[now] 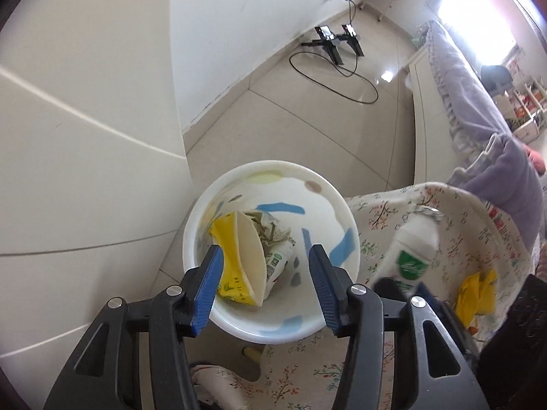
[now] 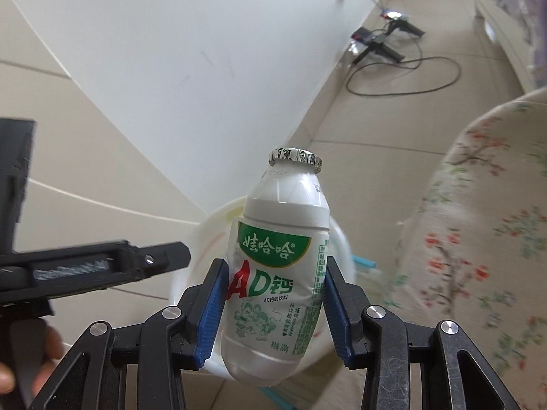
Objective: Collect trash
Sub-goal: 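Drop the yellow packaging from the left gripper while the right drops the bottle into the wastebasket, then grasp the blue tissue box with the left gripper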
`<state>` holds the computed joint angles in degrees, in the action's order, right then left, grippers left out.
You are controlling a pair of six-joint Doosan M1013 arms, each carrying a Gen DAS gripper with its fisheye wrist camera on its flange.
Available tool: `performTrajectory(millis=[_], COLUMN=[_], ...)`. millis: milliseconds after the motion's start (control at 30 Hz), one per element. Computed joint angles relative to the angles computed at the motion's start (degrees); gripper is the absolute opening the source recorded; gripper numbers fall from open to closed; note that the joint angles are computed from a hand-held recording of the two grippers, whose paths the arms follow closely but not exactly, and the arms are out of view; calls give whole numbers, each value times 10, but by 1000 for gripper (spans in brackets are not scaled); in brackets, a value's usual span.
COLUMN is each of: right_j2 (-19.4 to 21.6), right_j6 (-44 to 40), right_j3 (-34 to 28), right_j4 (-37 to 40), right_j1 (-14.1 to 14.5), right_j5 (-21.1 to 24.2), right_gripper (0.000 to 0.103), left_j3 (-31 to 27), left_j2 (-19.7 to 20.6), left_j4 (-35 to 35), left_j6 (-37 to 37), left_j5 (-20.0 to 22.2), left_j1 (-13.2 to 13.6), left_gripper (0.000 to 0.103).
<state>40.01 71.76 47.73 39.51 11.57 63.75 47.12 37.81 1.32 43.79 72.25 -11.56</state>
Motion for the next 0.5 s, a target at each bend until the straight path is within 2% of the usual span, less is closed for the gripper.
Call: performTrajectory(millis=[100, 133, 200, 333, 500], right_j2=[15, 24, 26, 16, -9], right_j6=[-3, 2, 14, 5, 11], right_j3=[-20, -34, -36, -20, 13], right_j4=[5, 2, -10, -22, -29], right_j1=[7, 10, 13, 8, -15], right_j5=[23, 36, 38, 28, 17], right_gripper=[52, 60, 69, 69, 69], left_j3=[12, 15, 13, 6, -5], left_j2=[-9, -12, -13, -10, -4], left_j4=[-2, 4, 13, 15, 6], left_j6=[-27, -36, -39, -24, -2], left_j5=[-18, -23, -22, -16, -15], left_j1=[5, 5, 4, 2, -4], left_gripper=[55, 55, 55, 55, 55])
